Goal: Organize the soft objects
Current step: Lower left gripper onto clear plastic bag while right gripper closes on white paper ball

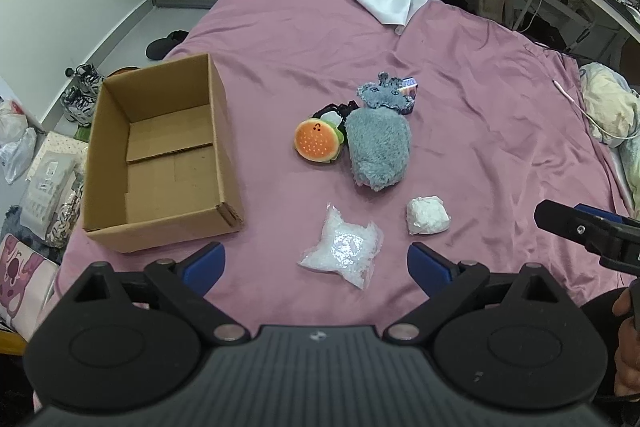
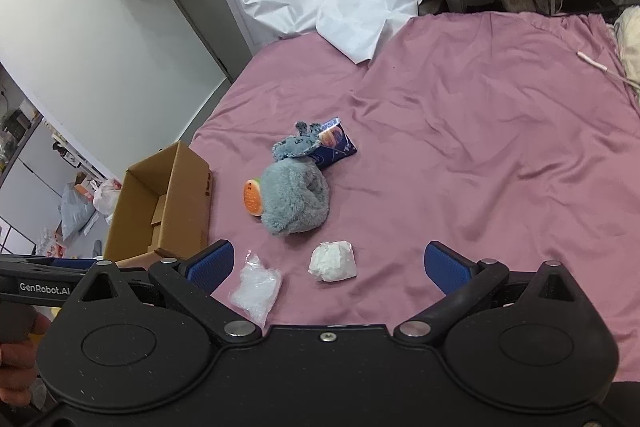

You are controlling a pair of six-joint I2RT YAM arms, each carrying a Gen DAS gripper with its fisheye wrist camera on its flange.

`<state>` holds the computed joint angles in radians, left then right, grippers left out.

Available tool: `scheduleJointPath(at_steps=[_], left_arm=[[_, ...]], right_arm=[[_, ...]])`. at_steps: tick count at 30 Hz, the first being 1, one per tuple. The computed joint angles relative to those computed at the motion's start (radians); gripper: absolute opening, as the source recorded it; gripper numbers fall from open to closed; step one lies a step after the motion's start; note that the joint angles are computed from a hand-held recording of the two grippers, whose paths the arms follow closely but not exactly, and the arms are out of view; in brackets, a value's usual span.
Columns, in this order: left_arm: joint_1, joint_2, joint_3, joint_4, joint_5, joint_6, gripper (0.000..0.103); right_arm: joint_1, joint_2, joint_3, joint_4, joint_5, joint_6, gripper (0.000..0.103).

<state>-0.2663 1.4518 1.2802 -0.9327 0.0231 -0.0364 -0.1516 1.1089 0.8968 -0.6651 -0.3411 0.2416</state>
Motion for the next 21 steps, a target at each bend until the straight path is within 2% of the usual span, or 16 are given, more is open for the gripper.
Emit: scheduleJointPath(at_steps=[14, 21], left_arm=[[-0.011, 0.124, -0.069, 0.171, -0.008, -0.026, 0.095], [-0.016, 0.196, -0.107, 0.274, 0.009, 0.003, 0.093]], right_arm=[[-0.010, 0.150, -0.073, 0.149, -0.067, 0.040, 0.086], [0.001, 0.260, -0.063, 0.207, -0.101, 0.061, 0.077]])
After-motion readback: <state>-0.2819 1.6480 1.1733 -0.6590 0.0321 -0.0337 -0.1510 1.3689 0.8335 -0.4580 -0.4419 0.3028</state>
